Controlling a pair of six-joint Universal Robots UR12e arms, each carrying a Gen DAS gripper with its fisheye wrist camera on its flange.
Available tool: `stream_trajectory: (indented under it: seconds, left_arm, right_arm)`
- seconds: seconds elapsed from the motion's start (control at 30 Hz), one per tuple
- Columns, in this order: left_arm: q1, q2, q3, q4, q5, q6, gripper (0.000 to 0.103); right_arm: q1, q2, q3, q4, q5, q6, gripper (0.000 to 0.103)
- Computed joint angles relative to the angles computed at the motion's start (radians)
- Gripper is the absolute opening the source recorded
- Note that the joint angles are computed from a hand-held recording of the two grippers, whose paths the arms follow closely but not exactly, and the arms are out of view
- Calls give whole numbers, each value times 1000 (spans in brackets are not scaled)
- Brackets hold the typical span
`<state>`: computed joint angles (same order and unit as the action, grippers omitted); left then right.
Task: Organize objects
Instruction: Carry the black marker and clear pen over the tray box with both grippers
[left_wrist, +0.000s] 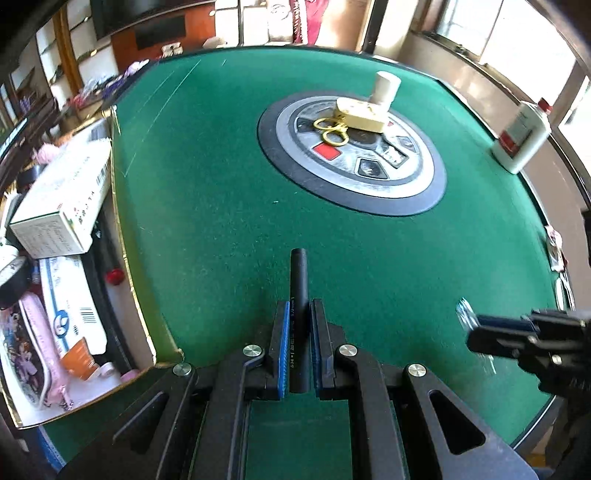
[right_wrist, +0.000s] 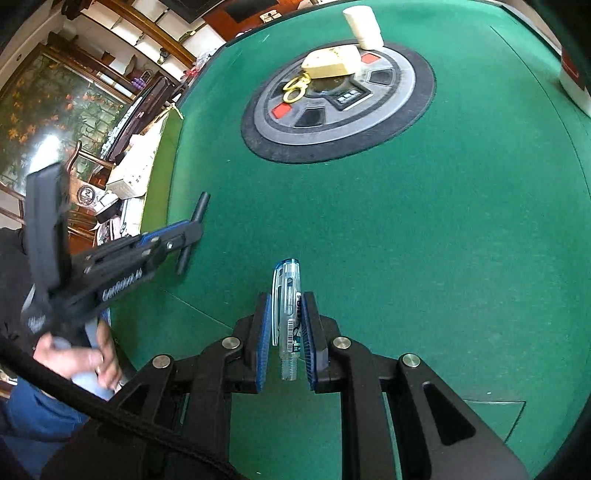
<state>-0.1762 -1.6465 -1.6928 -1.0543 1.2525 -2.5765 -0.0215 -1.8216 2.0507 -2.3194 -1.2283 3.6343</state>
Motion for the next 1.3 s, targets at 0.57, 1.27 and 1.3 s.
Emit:
stream_trajectory:
  seconds: [0.57, 1.27, 1.3]
  left_arm:
    - [66, 66, -50, 180, -54, 66, 8]
    - [154, 61, -38, 325, -99, 38, 8]
    - [158, 59, -36, 328, -97, 39, 8]
  right_arm:
    - [99, 90, -101, -10, -74, -30, 14]
    - [180, 201, -241, -54, -92, -74, 14]
    - [184, 207, -248, -57, -92, -74, 14]
